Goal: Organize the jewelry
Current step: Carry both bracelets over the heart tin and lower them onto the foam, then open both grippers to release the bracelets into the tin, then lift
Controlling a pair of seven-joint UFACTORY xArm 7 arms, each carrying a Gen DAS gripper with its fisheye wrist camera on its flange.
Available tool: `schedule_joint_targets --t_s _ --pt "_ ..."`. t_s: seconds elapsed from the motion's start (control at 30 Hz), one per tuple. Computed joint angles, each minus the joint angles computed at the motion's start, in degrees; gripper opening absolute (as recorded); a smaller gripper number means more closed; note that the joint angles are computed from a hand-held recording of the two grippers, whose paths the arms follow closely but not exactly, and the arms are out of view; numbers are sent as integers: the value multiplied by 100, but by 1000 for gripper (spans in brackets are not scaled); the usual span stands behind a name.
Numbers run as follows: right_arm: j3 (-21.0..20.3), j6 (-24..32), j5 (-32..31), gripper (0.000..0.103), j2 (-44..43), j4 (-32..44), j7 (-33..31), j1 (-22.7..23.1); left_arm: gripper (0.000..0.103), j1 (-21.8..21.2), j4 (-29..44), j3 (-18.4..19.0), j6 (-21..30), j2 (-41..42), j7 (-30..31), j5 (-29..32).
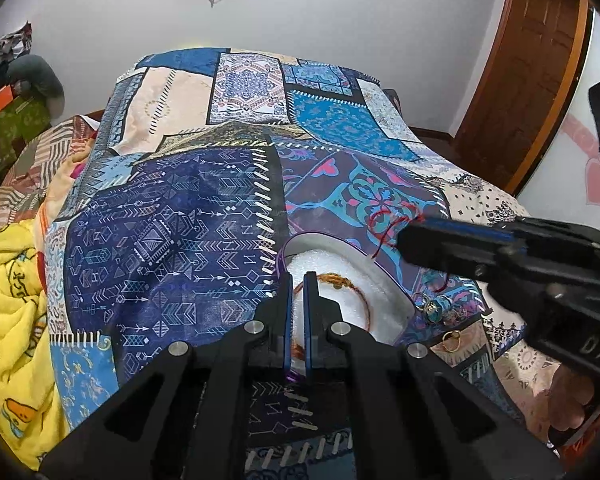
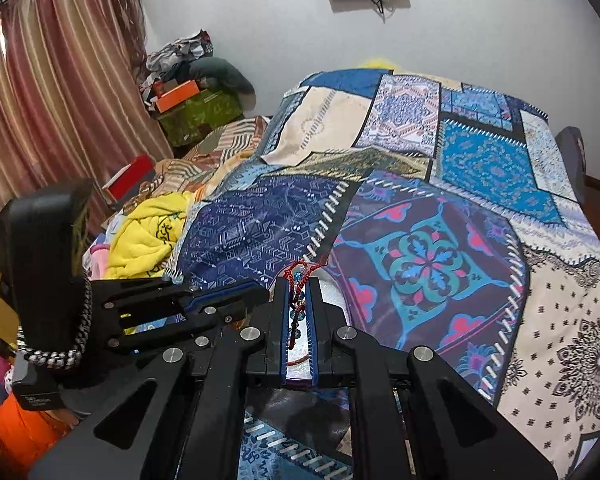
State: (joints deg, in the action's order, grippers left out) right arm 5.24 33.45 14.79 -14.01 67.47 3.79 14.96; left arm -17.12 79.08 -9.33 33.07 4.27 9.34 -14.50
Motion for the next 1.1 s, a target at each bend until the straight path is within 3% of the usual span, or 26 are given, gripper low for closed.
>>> schedule_joint_targets --t_s 0.27,0.47,0.6,0.77,1.1 --pt "9 163 70 7 142 68 -120 47 3 10 -26 37 -31 -101 -42 155" --pt "85 219 -110 7 147 68 -93 30 9 35 -89 84 -108 -237 -254 416" --pt "147 336 -370 8 179 132 59 -11 18 58 -146 107 -144 -334 -427 571" --pt "162 373 -518 29 108 113 190 -32 29 73 -241 118 -196 -486 -575 708" --pt "154 300 -814 32 -290 -63 450 -125 41 51 -306 98 -133 -743 -801 825"
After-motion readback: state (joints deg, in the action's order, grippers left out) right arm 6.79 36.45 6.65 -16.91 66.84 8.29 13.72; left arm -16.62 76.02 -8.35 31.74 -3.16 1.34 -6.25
